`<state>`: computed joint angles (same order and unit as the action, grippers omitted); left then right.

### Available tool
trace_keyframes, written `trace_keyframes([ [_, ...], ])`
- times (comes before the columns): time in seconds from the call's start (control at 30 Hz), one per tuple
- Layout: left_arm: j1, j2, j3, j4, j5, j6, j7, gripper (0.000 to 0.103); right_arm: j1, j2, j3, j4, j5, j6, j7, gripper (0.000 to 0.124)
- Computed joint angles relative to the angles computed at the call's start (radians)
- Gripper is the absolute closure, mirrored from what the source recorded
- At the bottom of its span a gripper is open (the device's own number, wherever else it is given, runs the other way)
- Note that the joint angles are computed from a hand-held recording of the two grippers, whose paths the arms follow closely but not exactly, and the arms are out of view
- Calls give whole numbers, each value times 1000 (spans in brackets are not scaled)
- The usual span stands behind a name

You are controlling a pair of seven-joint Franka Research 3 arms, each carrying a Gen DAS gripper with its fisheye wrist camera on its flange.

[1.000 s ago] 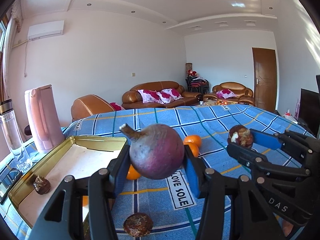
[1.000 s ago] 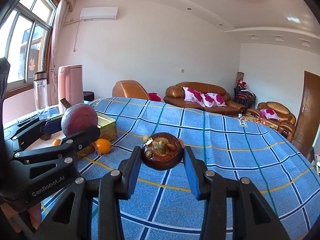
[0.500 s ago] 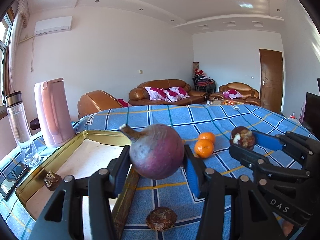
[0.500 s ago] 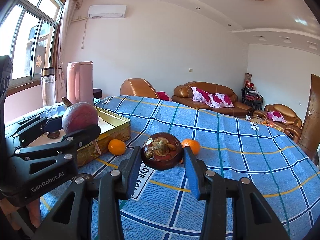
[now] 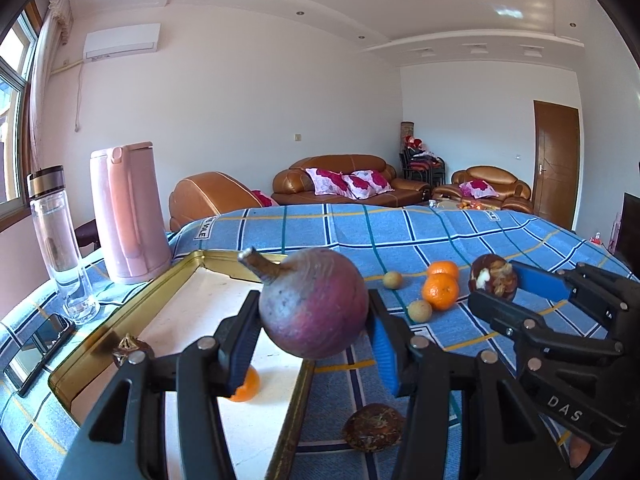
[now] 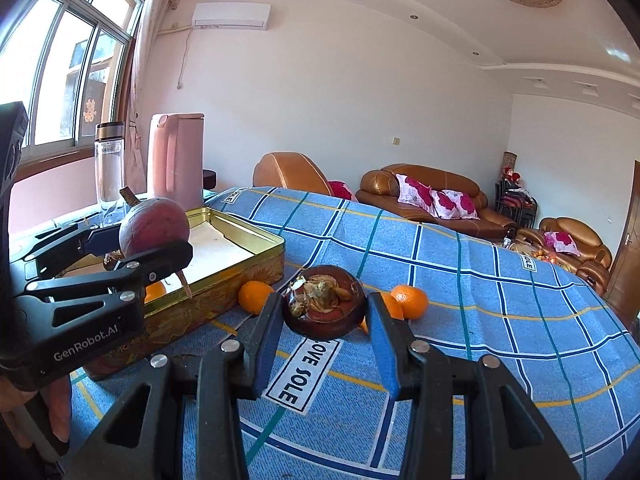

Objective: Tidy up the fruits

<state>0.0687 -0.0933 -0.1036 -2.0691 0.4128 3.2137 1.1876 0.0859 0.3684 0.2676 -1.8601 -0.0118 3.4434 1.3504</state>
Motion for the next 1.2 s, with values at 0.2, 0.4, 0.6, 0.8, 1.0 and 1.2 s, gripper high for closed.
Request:
trace_keyframes([
  [0.2, 8, -3, 9, -2, -7, -10, 1, 50, 15, 11, 4, 23, -3, -16, -18, 80],
  [0.4, -32, -9, 53, -13, -90, -17, 79, 50, 34, 31, 8, 58, 14, -39, -49, 80],
  [0.6, 1, -18, 39, -20, -80, -18, 70, 50, 41, 48, 26, 85, 37, -62, -82, 80],
  [0.8, 18, -26, 44, -20, -77, -30, 72, 50, -14, 74, 116, 123, 43, -98, -111, 80],
  [1.0, 62, -27, 30, -11, -29, -50, 24, 50, -31, 92, 171, 155, 66, -121, -162, 80],
  [1.2, 67, -29, 50, -9, -36, -83, 26, 50, -29, 118, 211, 201, 110, -164, -225, 80],
])
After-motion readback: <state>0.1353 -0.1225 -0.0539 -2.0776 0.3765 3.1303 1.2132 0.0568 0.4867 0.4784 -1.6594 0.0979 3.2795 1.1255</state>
